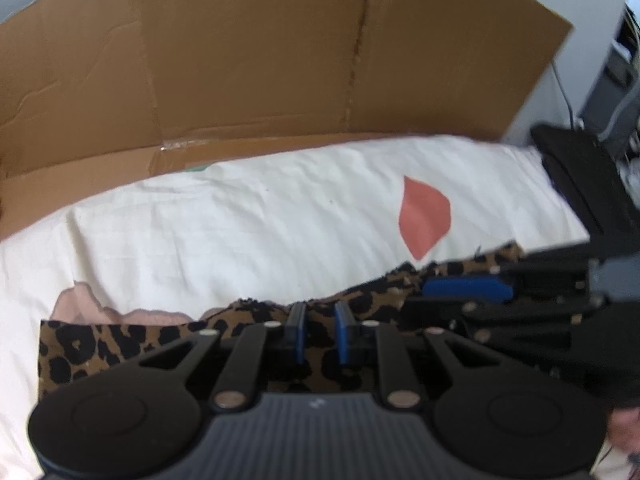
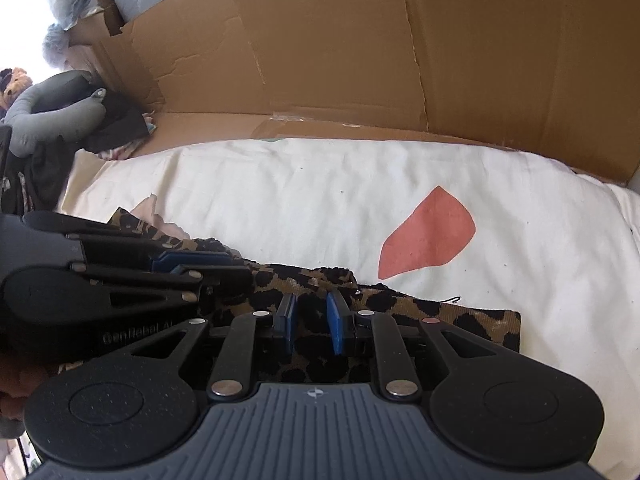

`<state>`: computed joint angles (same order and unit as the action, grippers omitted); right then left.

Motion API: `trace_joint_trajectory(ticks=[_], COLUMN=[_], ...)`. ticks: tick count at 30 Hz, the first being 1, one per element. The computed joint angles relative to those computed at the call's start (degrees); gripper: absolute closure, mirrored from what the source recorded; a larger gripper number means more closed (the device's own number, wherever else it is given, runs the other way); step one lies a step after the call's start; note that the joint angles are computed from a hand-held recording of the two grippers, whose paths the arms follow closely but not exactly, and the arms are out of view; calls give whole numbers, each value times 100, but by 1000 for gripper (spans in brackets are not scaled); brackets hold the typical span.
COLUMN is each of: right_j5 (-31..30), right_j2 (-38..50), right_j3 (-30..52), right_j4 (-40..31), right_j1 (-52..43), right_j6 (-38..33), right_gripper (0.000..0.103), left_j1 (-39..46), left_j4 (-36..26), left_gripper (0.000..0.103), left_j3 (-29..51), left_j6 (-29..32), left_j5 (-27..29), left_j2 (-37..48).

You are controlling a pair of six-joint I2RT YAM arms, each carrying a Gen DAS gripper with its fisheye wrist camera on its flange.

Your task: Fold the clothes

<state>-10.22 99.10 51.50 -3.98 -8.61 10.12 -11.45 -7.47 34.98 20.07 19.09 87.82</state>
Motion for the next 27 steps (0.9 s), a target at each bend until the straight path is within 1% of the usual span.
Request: trace_joint_trajectory(ticks=[1,3,4,5,7,10,14,16,22,24,27], right_j5=[34,80,88,96,-4,84,475,416,519,594,760], right_j2=[-6,-77,-153,-228,-528,-1072,-1705,-1841,-1885,-1790,-1568], right_j3=[22,26,2,-21,-243,-674,-1241,-1397,-1543,-1506,-1355], right_j4=[-30,-79,-98,-118,24,285,549,539,389,369,264], right_j1=[18,56,76,96,61,74,191,190,430,523,615], right_j6=[59,126,125,125,302,439,468,500,488,527,536], right_gripper=[80,78,72,62,56,56,56,56,56,56,56], left_j1=[33,-8,-33,-54,-9,156,418,503,521,448,351], left_j4=[55,21,-20,-63,-177,-487,-899,-978,-984,-927,-757], left_gripper=[90,91,91,90,90,90,90,90,89,89,84], left_j3=[-39,-72,-75,-79,-111,-119,-166,-255,-572,-616,-633], left_j6=[-102,-127,-128,-136,-215,-193,19,111,431,460,523], left_j5=[30,-67,-112,-153,-156,-4,263,342,568,563,516], left_j2=[-53,-256,-366,-480,-791,-1198,-1558,-1648,-1705,-1664,-1434])
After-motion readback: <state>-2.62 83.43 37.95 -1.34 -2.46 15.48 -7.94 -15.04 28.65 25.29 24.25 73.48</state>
